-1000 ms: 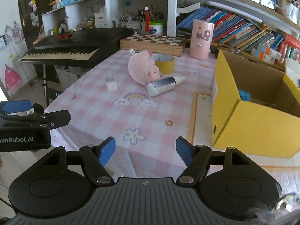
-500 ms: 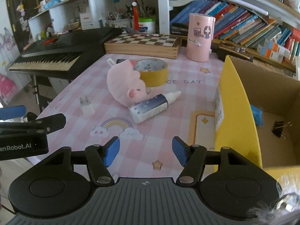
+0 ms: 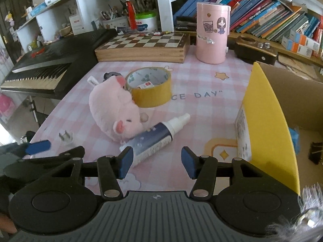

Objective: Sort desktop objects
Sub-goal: 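Grasp the spray bottle with the right gripper while the left gripper grasps the white plug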

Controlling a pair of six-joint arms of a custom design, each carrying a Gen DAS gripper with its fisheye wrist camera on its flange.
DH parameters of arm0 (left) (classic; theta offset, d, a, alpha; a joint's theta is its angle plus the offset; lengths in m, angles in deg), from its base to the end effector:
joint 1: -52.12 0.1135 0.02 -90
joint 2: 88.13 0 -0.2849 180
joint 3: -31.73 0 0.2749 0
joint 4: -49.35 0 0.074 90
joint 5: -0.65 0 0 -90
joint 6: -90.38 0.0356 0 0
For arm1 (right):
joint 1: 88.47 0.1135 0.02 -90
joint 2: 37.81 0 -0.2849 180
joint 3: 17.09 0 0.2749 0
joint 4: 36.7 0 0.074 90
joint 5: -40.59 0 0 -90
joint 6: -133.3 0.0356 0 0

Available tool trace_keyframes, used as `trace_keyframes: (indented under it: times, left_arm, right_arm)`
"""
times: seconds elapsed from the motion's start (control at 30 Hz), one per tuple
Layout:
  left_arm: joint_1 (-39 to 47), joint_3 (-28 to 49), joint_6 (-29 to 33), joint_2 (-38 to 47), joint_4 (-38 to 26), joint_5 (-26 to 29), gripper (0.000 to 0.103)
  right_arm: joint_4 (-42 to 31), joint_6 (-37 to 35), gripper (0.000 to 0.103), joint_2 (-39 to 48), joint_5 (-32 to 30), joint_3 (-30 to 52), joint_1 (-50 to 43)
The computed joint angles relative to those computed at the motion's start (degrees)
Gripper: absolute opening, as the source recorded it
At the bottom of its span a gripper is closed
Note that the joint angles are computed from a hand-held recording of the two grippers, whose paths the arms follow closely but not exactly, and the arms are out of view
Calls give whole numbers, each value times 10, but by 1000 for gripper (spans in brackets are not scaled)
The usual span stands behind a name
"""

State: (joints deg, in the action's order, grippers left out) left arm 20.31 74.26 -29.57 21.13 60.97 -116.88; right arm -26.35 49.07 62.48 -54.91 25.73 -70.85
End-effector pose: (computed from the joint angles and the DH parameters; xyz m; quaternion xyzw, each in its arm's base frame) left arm 0.2491 -0.1352 0.0433 -0.0563 0.9276 0.0454 0.3664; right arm 0.2784 0.0920 0.0819 -0.1134 0.9230 0.1177 0.3485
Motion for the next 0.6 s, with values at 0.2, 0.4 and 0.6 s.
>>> trace_keyframes:
  times: [0.2, 0.4, 0.6]
  left_arm:
    - [17, 21, 17, 27, 7, 23, 40]
    - [22, 20, 20, 21, 5, 38, 29]
    - [19, -8, 18, -9, 13, 54, 29]
  right_arm:
    - [-18, 14, 54, 46, -16, 51, -8]
    - [-44, 45, 57, 95, -36, 101, -9]
    - [-82, 6, 40, 116, -46, 128, -2]
